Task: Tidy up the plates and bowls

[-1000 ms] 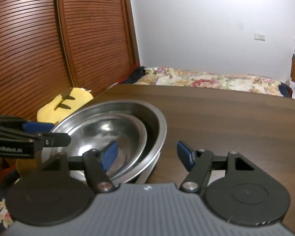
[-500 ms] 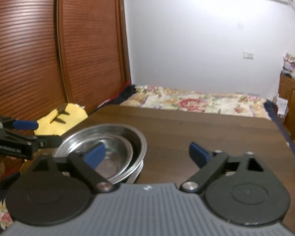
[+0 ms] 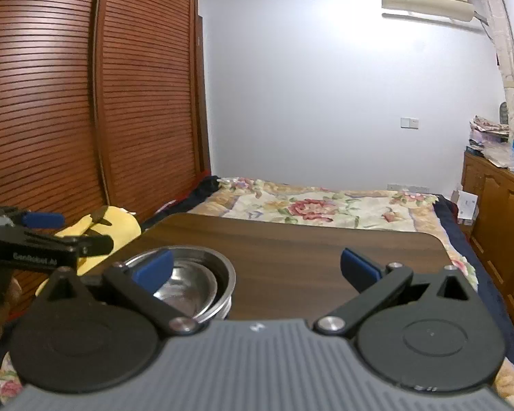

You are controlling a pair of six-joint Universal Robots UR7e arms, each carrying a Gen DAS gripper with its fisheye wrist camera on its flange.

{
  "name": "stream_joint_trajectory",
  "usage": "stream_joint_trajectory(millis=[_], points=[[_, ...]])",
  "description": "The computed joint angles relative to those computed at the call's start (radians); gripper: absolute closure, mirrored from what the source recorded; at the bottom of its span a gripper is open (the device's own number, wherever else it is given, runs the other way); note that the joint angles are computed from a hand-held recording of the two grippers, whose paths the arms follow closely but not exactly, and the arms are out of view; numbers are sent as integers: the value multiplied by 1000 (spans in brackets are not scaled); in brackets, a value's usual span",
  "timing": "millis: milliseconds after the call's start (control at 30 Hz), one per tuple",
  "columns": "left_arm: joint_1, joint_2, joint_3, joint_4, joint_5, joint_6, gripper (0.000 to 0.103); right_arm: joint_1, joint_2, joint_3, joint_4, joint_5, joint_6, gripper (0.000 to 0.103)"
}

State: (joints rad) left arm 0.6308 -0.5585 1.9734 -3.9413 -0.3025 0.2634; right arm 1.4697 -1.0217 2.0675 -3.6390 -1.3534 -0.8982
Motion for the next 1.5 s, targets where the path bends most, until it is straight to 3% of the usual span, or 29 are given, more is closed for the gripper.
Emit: stream_joint_trajectory(millis=[333,700,933,1333,1500], points=[[-44,9,29,45,12,-78,0,-5,-18,53,-85,-37,34,0],[-53,28,13,61,41,-90,0,-3,11,52,-179,-94,55,0],[-51,38,16,85,60,-125,0,-14,18,58,-186,-114,61,0],[-25,23,60,236,72,-313,0,-22,34,60,-189,-149,61,0],[-18,32,60,234,64,-327,0,-25,36,59,-189,-154,65,0]])
